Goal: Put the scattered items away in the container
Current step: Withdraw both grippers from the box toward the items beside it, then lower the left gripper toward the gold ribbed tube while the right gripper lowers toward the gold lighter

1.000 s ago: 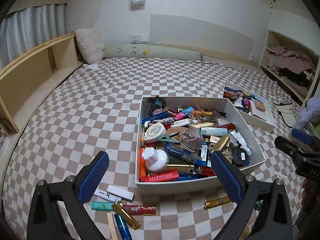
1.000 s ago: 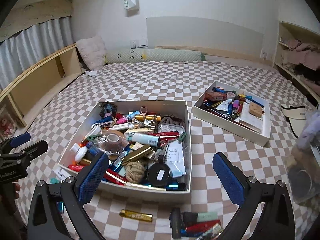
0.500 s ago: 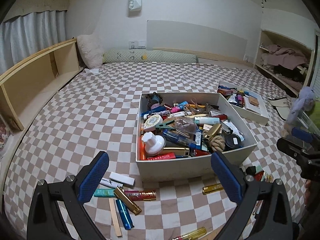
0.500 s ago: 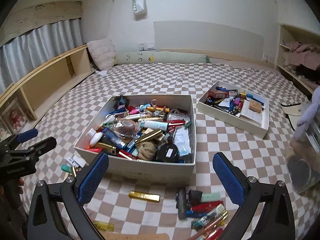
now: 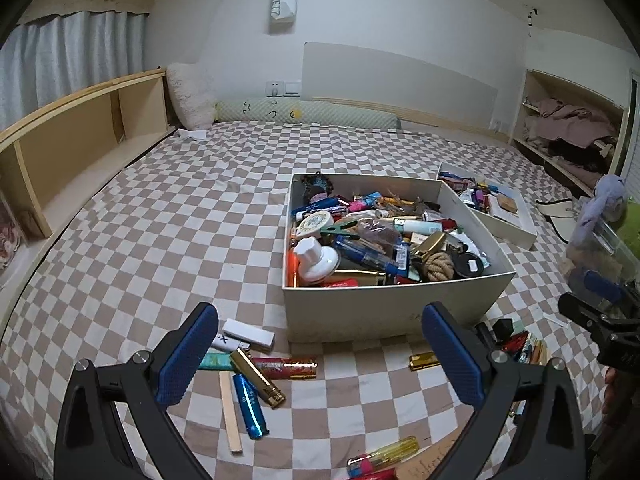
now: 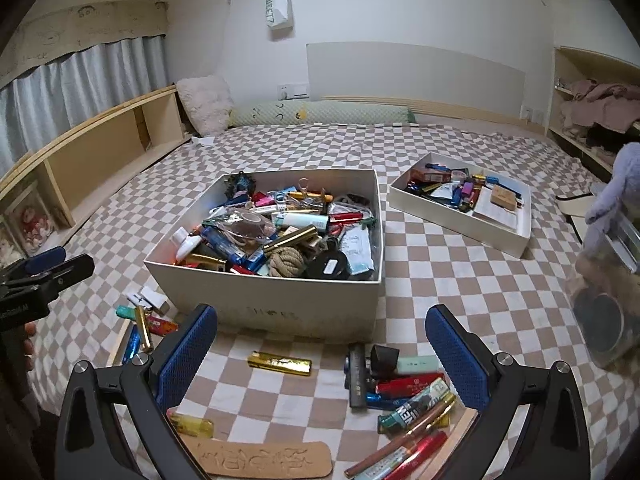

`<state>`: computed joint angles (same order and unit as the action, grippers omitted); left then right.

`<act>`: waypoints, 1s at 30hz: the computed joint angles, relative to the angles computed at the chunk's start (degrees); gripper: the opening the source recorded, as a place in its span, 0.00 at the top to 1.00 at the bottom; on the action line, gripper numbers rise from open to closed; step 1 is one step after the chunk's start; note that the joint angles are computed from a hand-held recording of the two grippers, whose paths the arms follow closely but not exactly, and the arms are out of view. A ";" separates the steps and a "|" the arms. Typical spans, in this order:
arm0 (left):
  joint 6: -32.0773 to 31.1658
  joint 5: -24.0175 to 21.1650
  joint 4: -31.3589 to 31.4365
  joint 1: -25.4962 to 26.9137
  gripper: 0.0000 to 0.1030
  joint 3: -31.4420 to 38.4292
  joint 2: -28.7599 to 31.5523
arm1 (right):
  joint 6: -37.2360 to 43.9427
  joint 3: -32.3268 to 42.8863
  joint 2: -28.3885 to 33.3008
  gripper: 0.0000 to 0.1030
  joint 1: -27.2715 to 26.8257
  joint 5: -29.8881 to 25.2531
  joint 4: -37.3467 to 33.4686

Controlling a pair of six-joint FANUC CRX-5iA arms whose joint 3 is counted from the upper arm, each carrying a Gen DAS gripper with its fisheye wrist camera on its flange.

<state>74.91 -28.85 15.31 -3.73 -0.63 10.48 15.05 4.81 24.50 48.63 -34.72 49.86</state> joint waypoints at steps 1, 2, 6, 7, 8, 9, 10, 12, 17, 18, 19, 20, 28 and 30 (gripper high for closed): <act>-0.48 0.26 0.35 0.17 0.01 -0.52 -0.16 | -0.57 -0.54 -0.18 0.00 -0.08 0.46 0.37; -0.74 0.42 0.50 0.33 0.01 -0.89 -0.21 | -1.14 -1.06 -0.34 0.00 -0.12 0.79 0.84; -2.14 0.91 1.88 1.25 0.01 -2.50 -0.11 | -2.74 -2.87 -0.67 0.00 -0.08 1.74 2.22; -2.77 0.80 2.44 1.52 0.01 -2.83 -0.03 | -2.93 -3.30 -0.70 0.00 -0.05 2.04 2.43; -3.52 0.33 3.08 1.87 0.01 -3.03 0.20 | -2.94 -3.61 -0.71 0.00 0.02 2.17 2.45; -3.91 -0.40 3.55 2.27 0.01 -3.03 0.53 | -3.09 -3.98 -0.68 0.00 0.08 2.31 2.63; -4.27 -0.98 4.12 2.64 0.01 -3.07 0.83 | -3.57 -4.53 -0.68 0.00 0.10 2.58 3.13; -5.03 -2.20 5.26 3.39 0.01 -3.14 1.49 | -4.00 -5.16 -0.47 0.00 0.14 2.91 3.50; -3.08 -3.01 3.32 4.39 0.01 -2.99 2.33 | -2.39 -5.72 0.45 0.00 0.55 2.93 1.38; -2.64 -3.12 2.96 4.53 0.01 -2.96 2.45 | -2.38 -5.98 0.54 0.00 0.59 3.03 1.16; -2.51 -3.27 2.78 4.73 0.01 -3.00 2.47 | -2.44 -6.18 0.67 0.00 0.61 3.05 0.87; -2.00 -3.54 2.21 4.74 0.01 -2.73 2.74 | -2.60 -6.33 0.76 0.00 0.62 3.10 0.67; -2.53 -9.02 4.12 5.73 0.00 -1.32 5.42 | -3.36 -7.13 1.33 0.00 0.63 3.66 -2.76; -1.58 -10.06 3.68 5.87 0.00 -0.84 6.00 | -5.31 -7.66 1.18 0.00 0.34 4.61 -2.76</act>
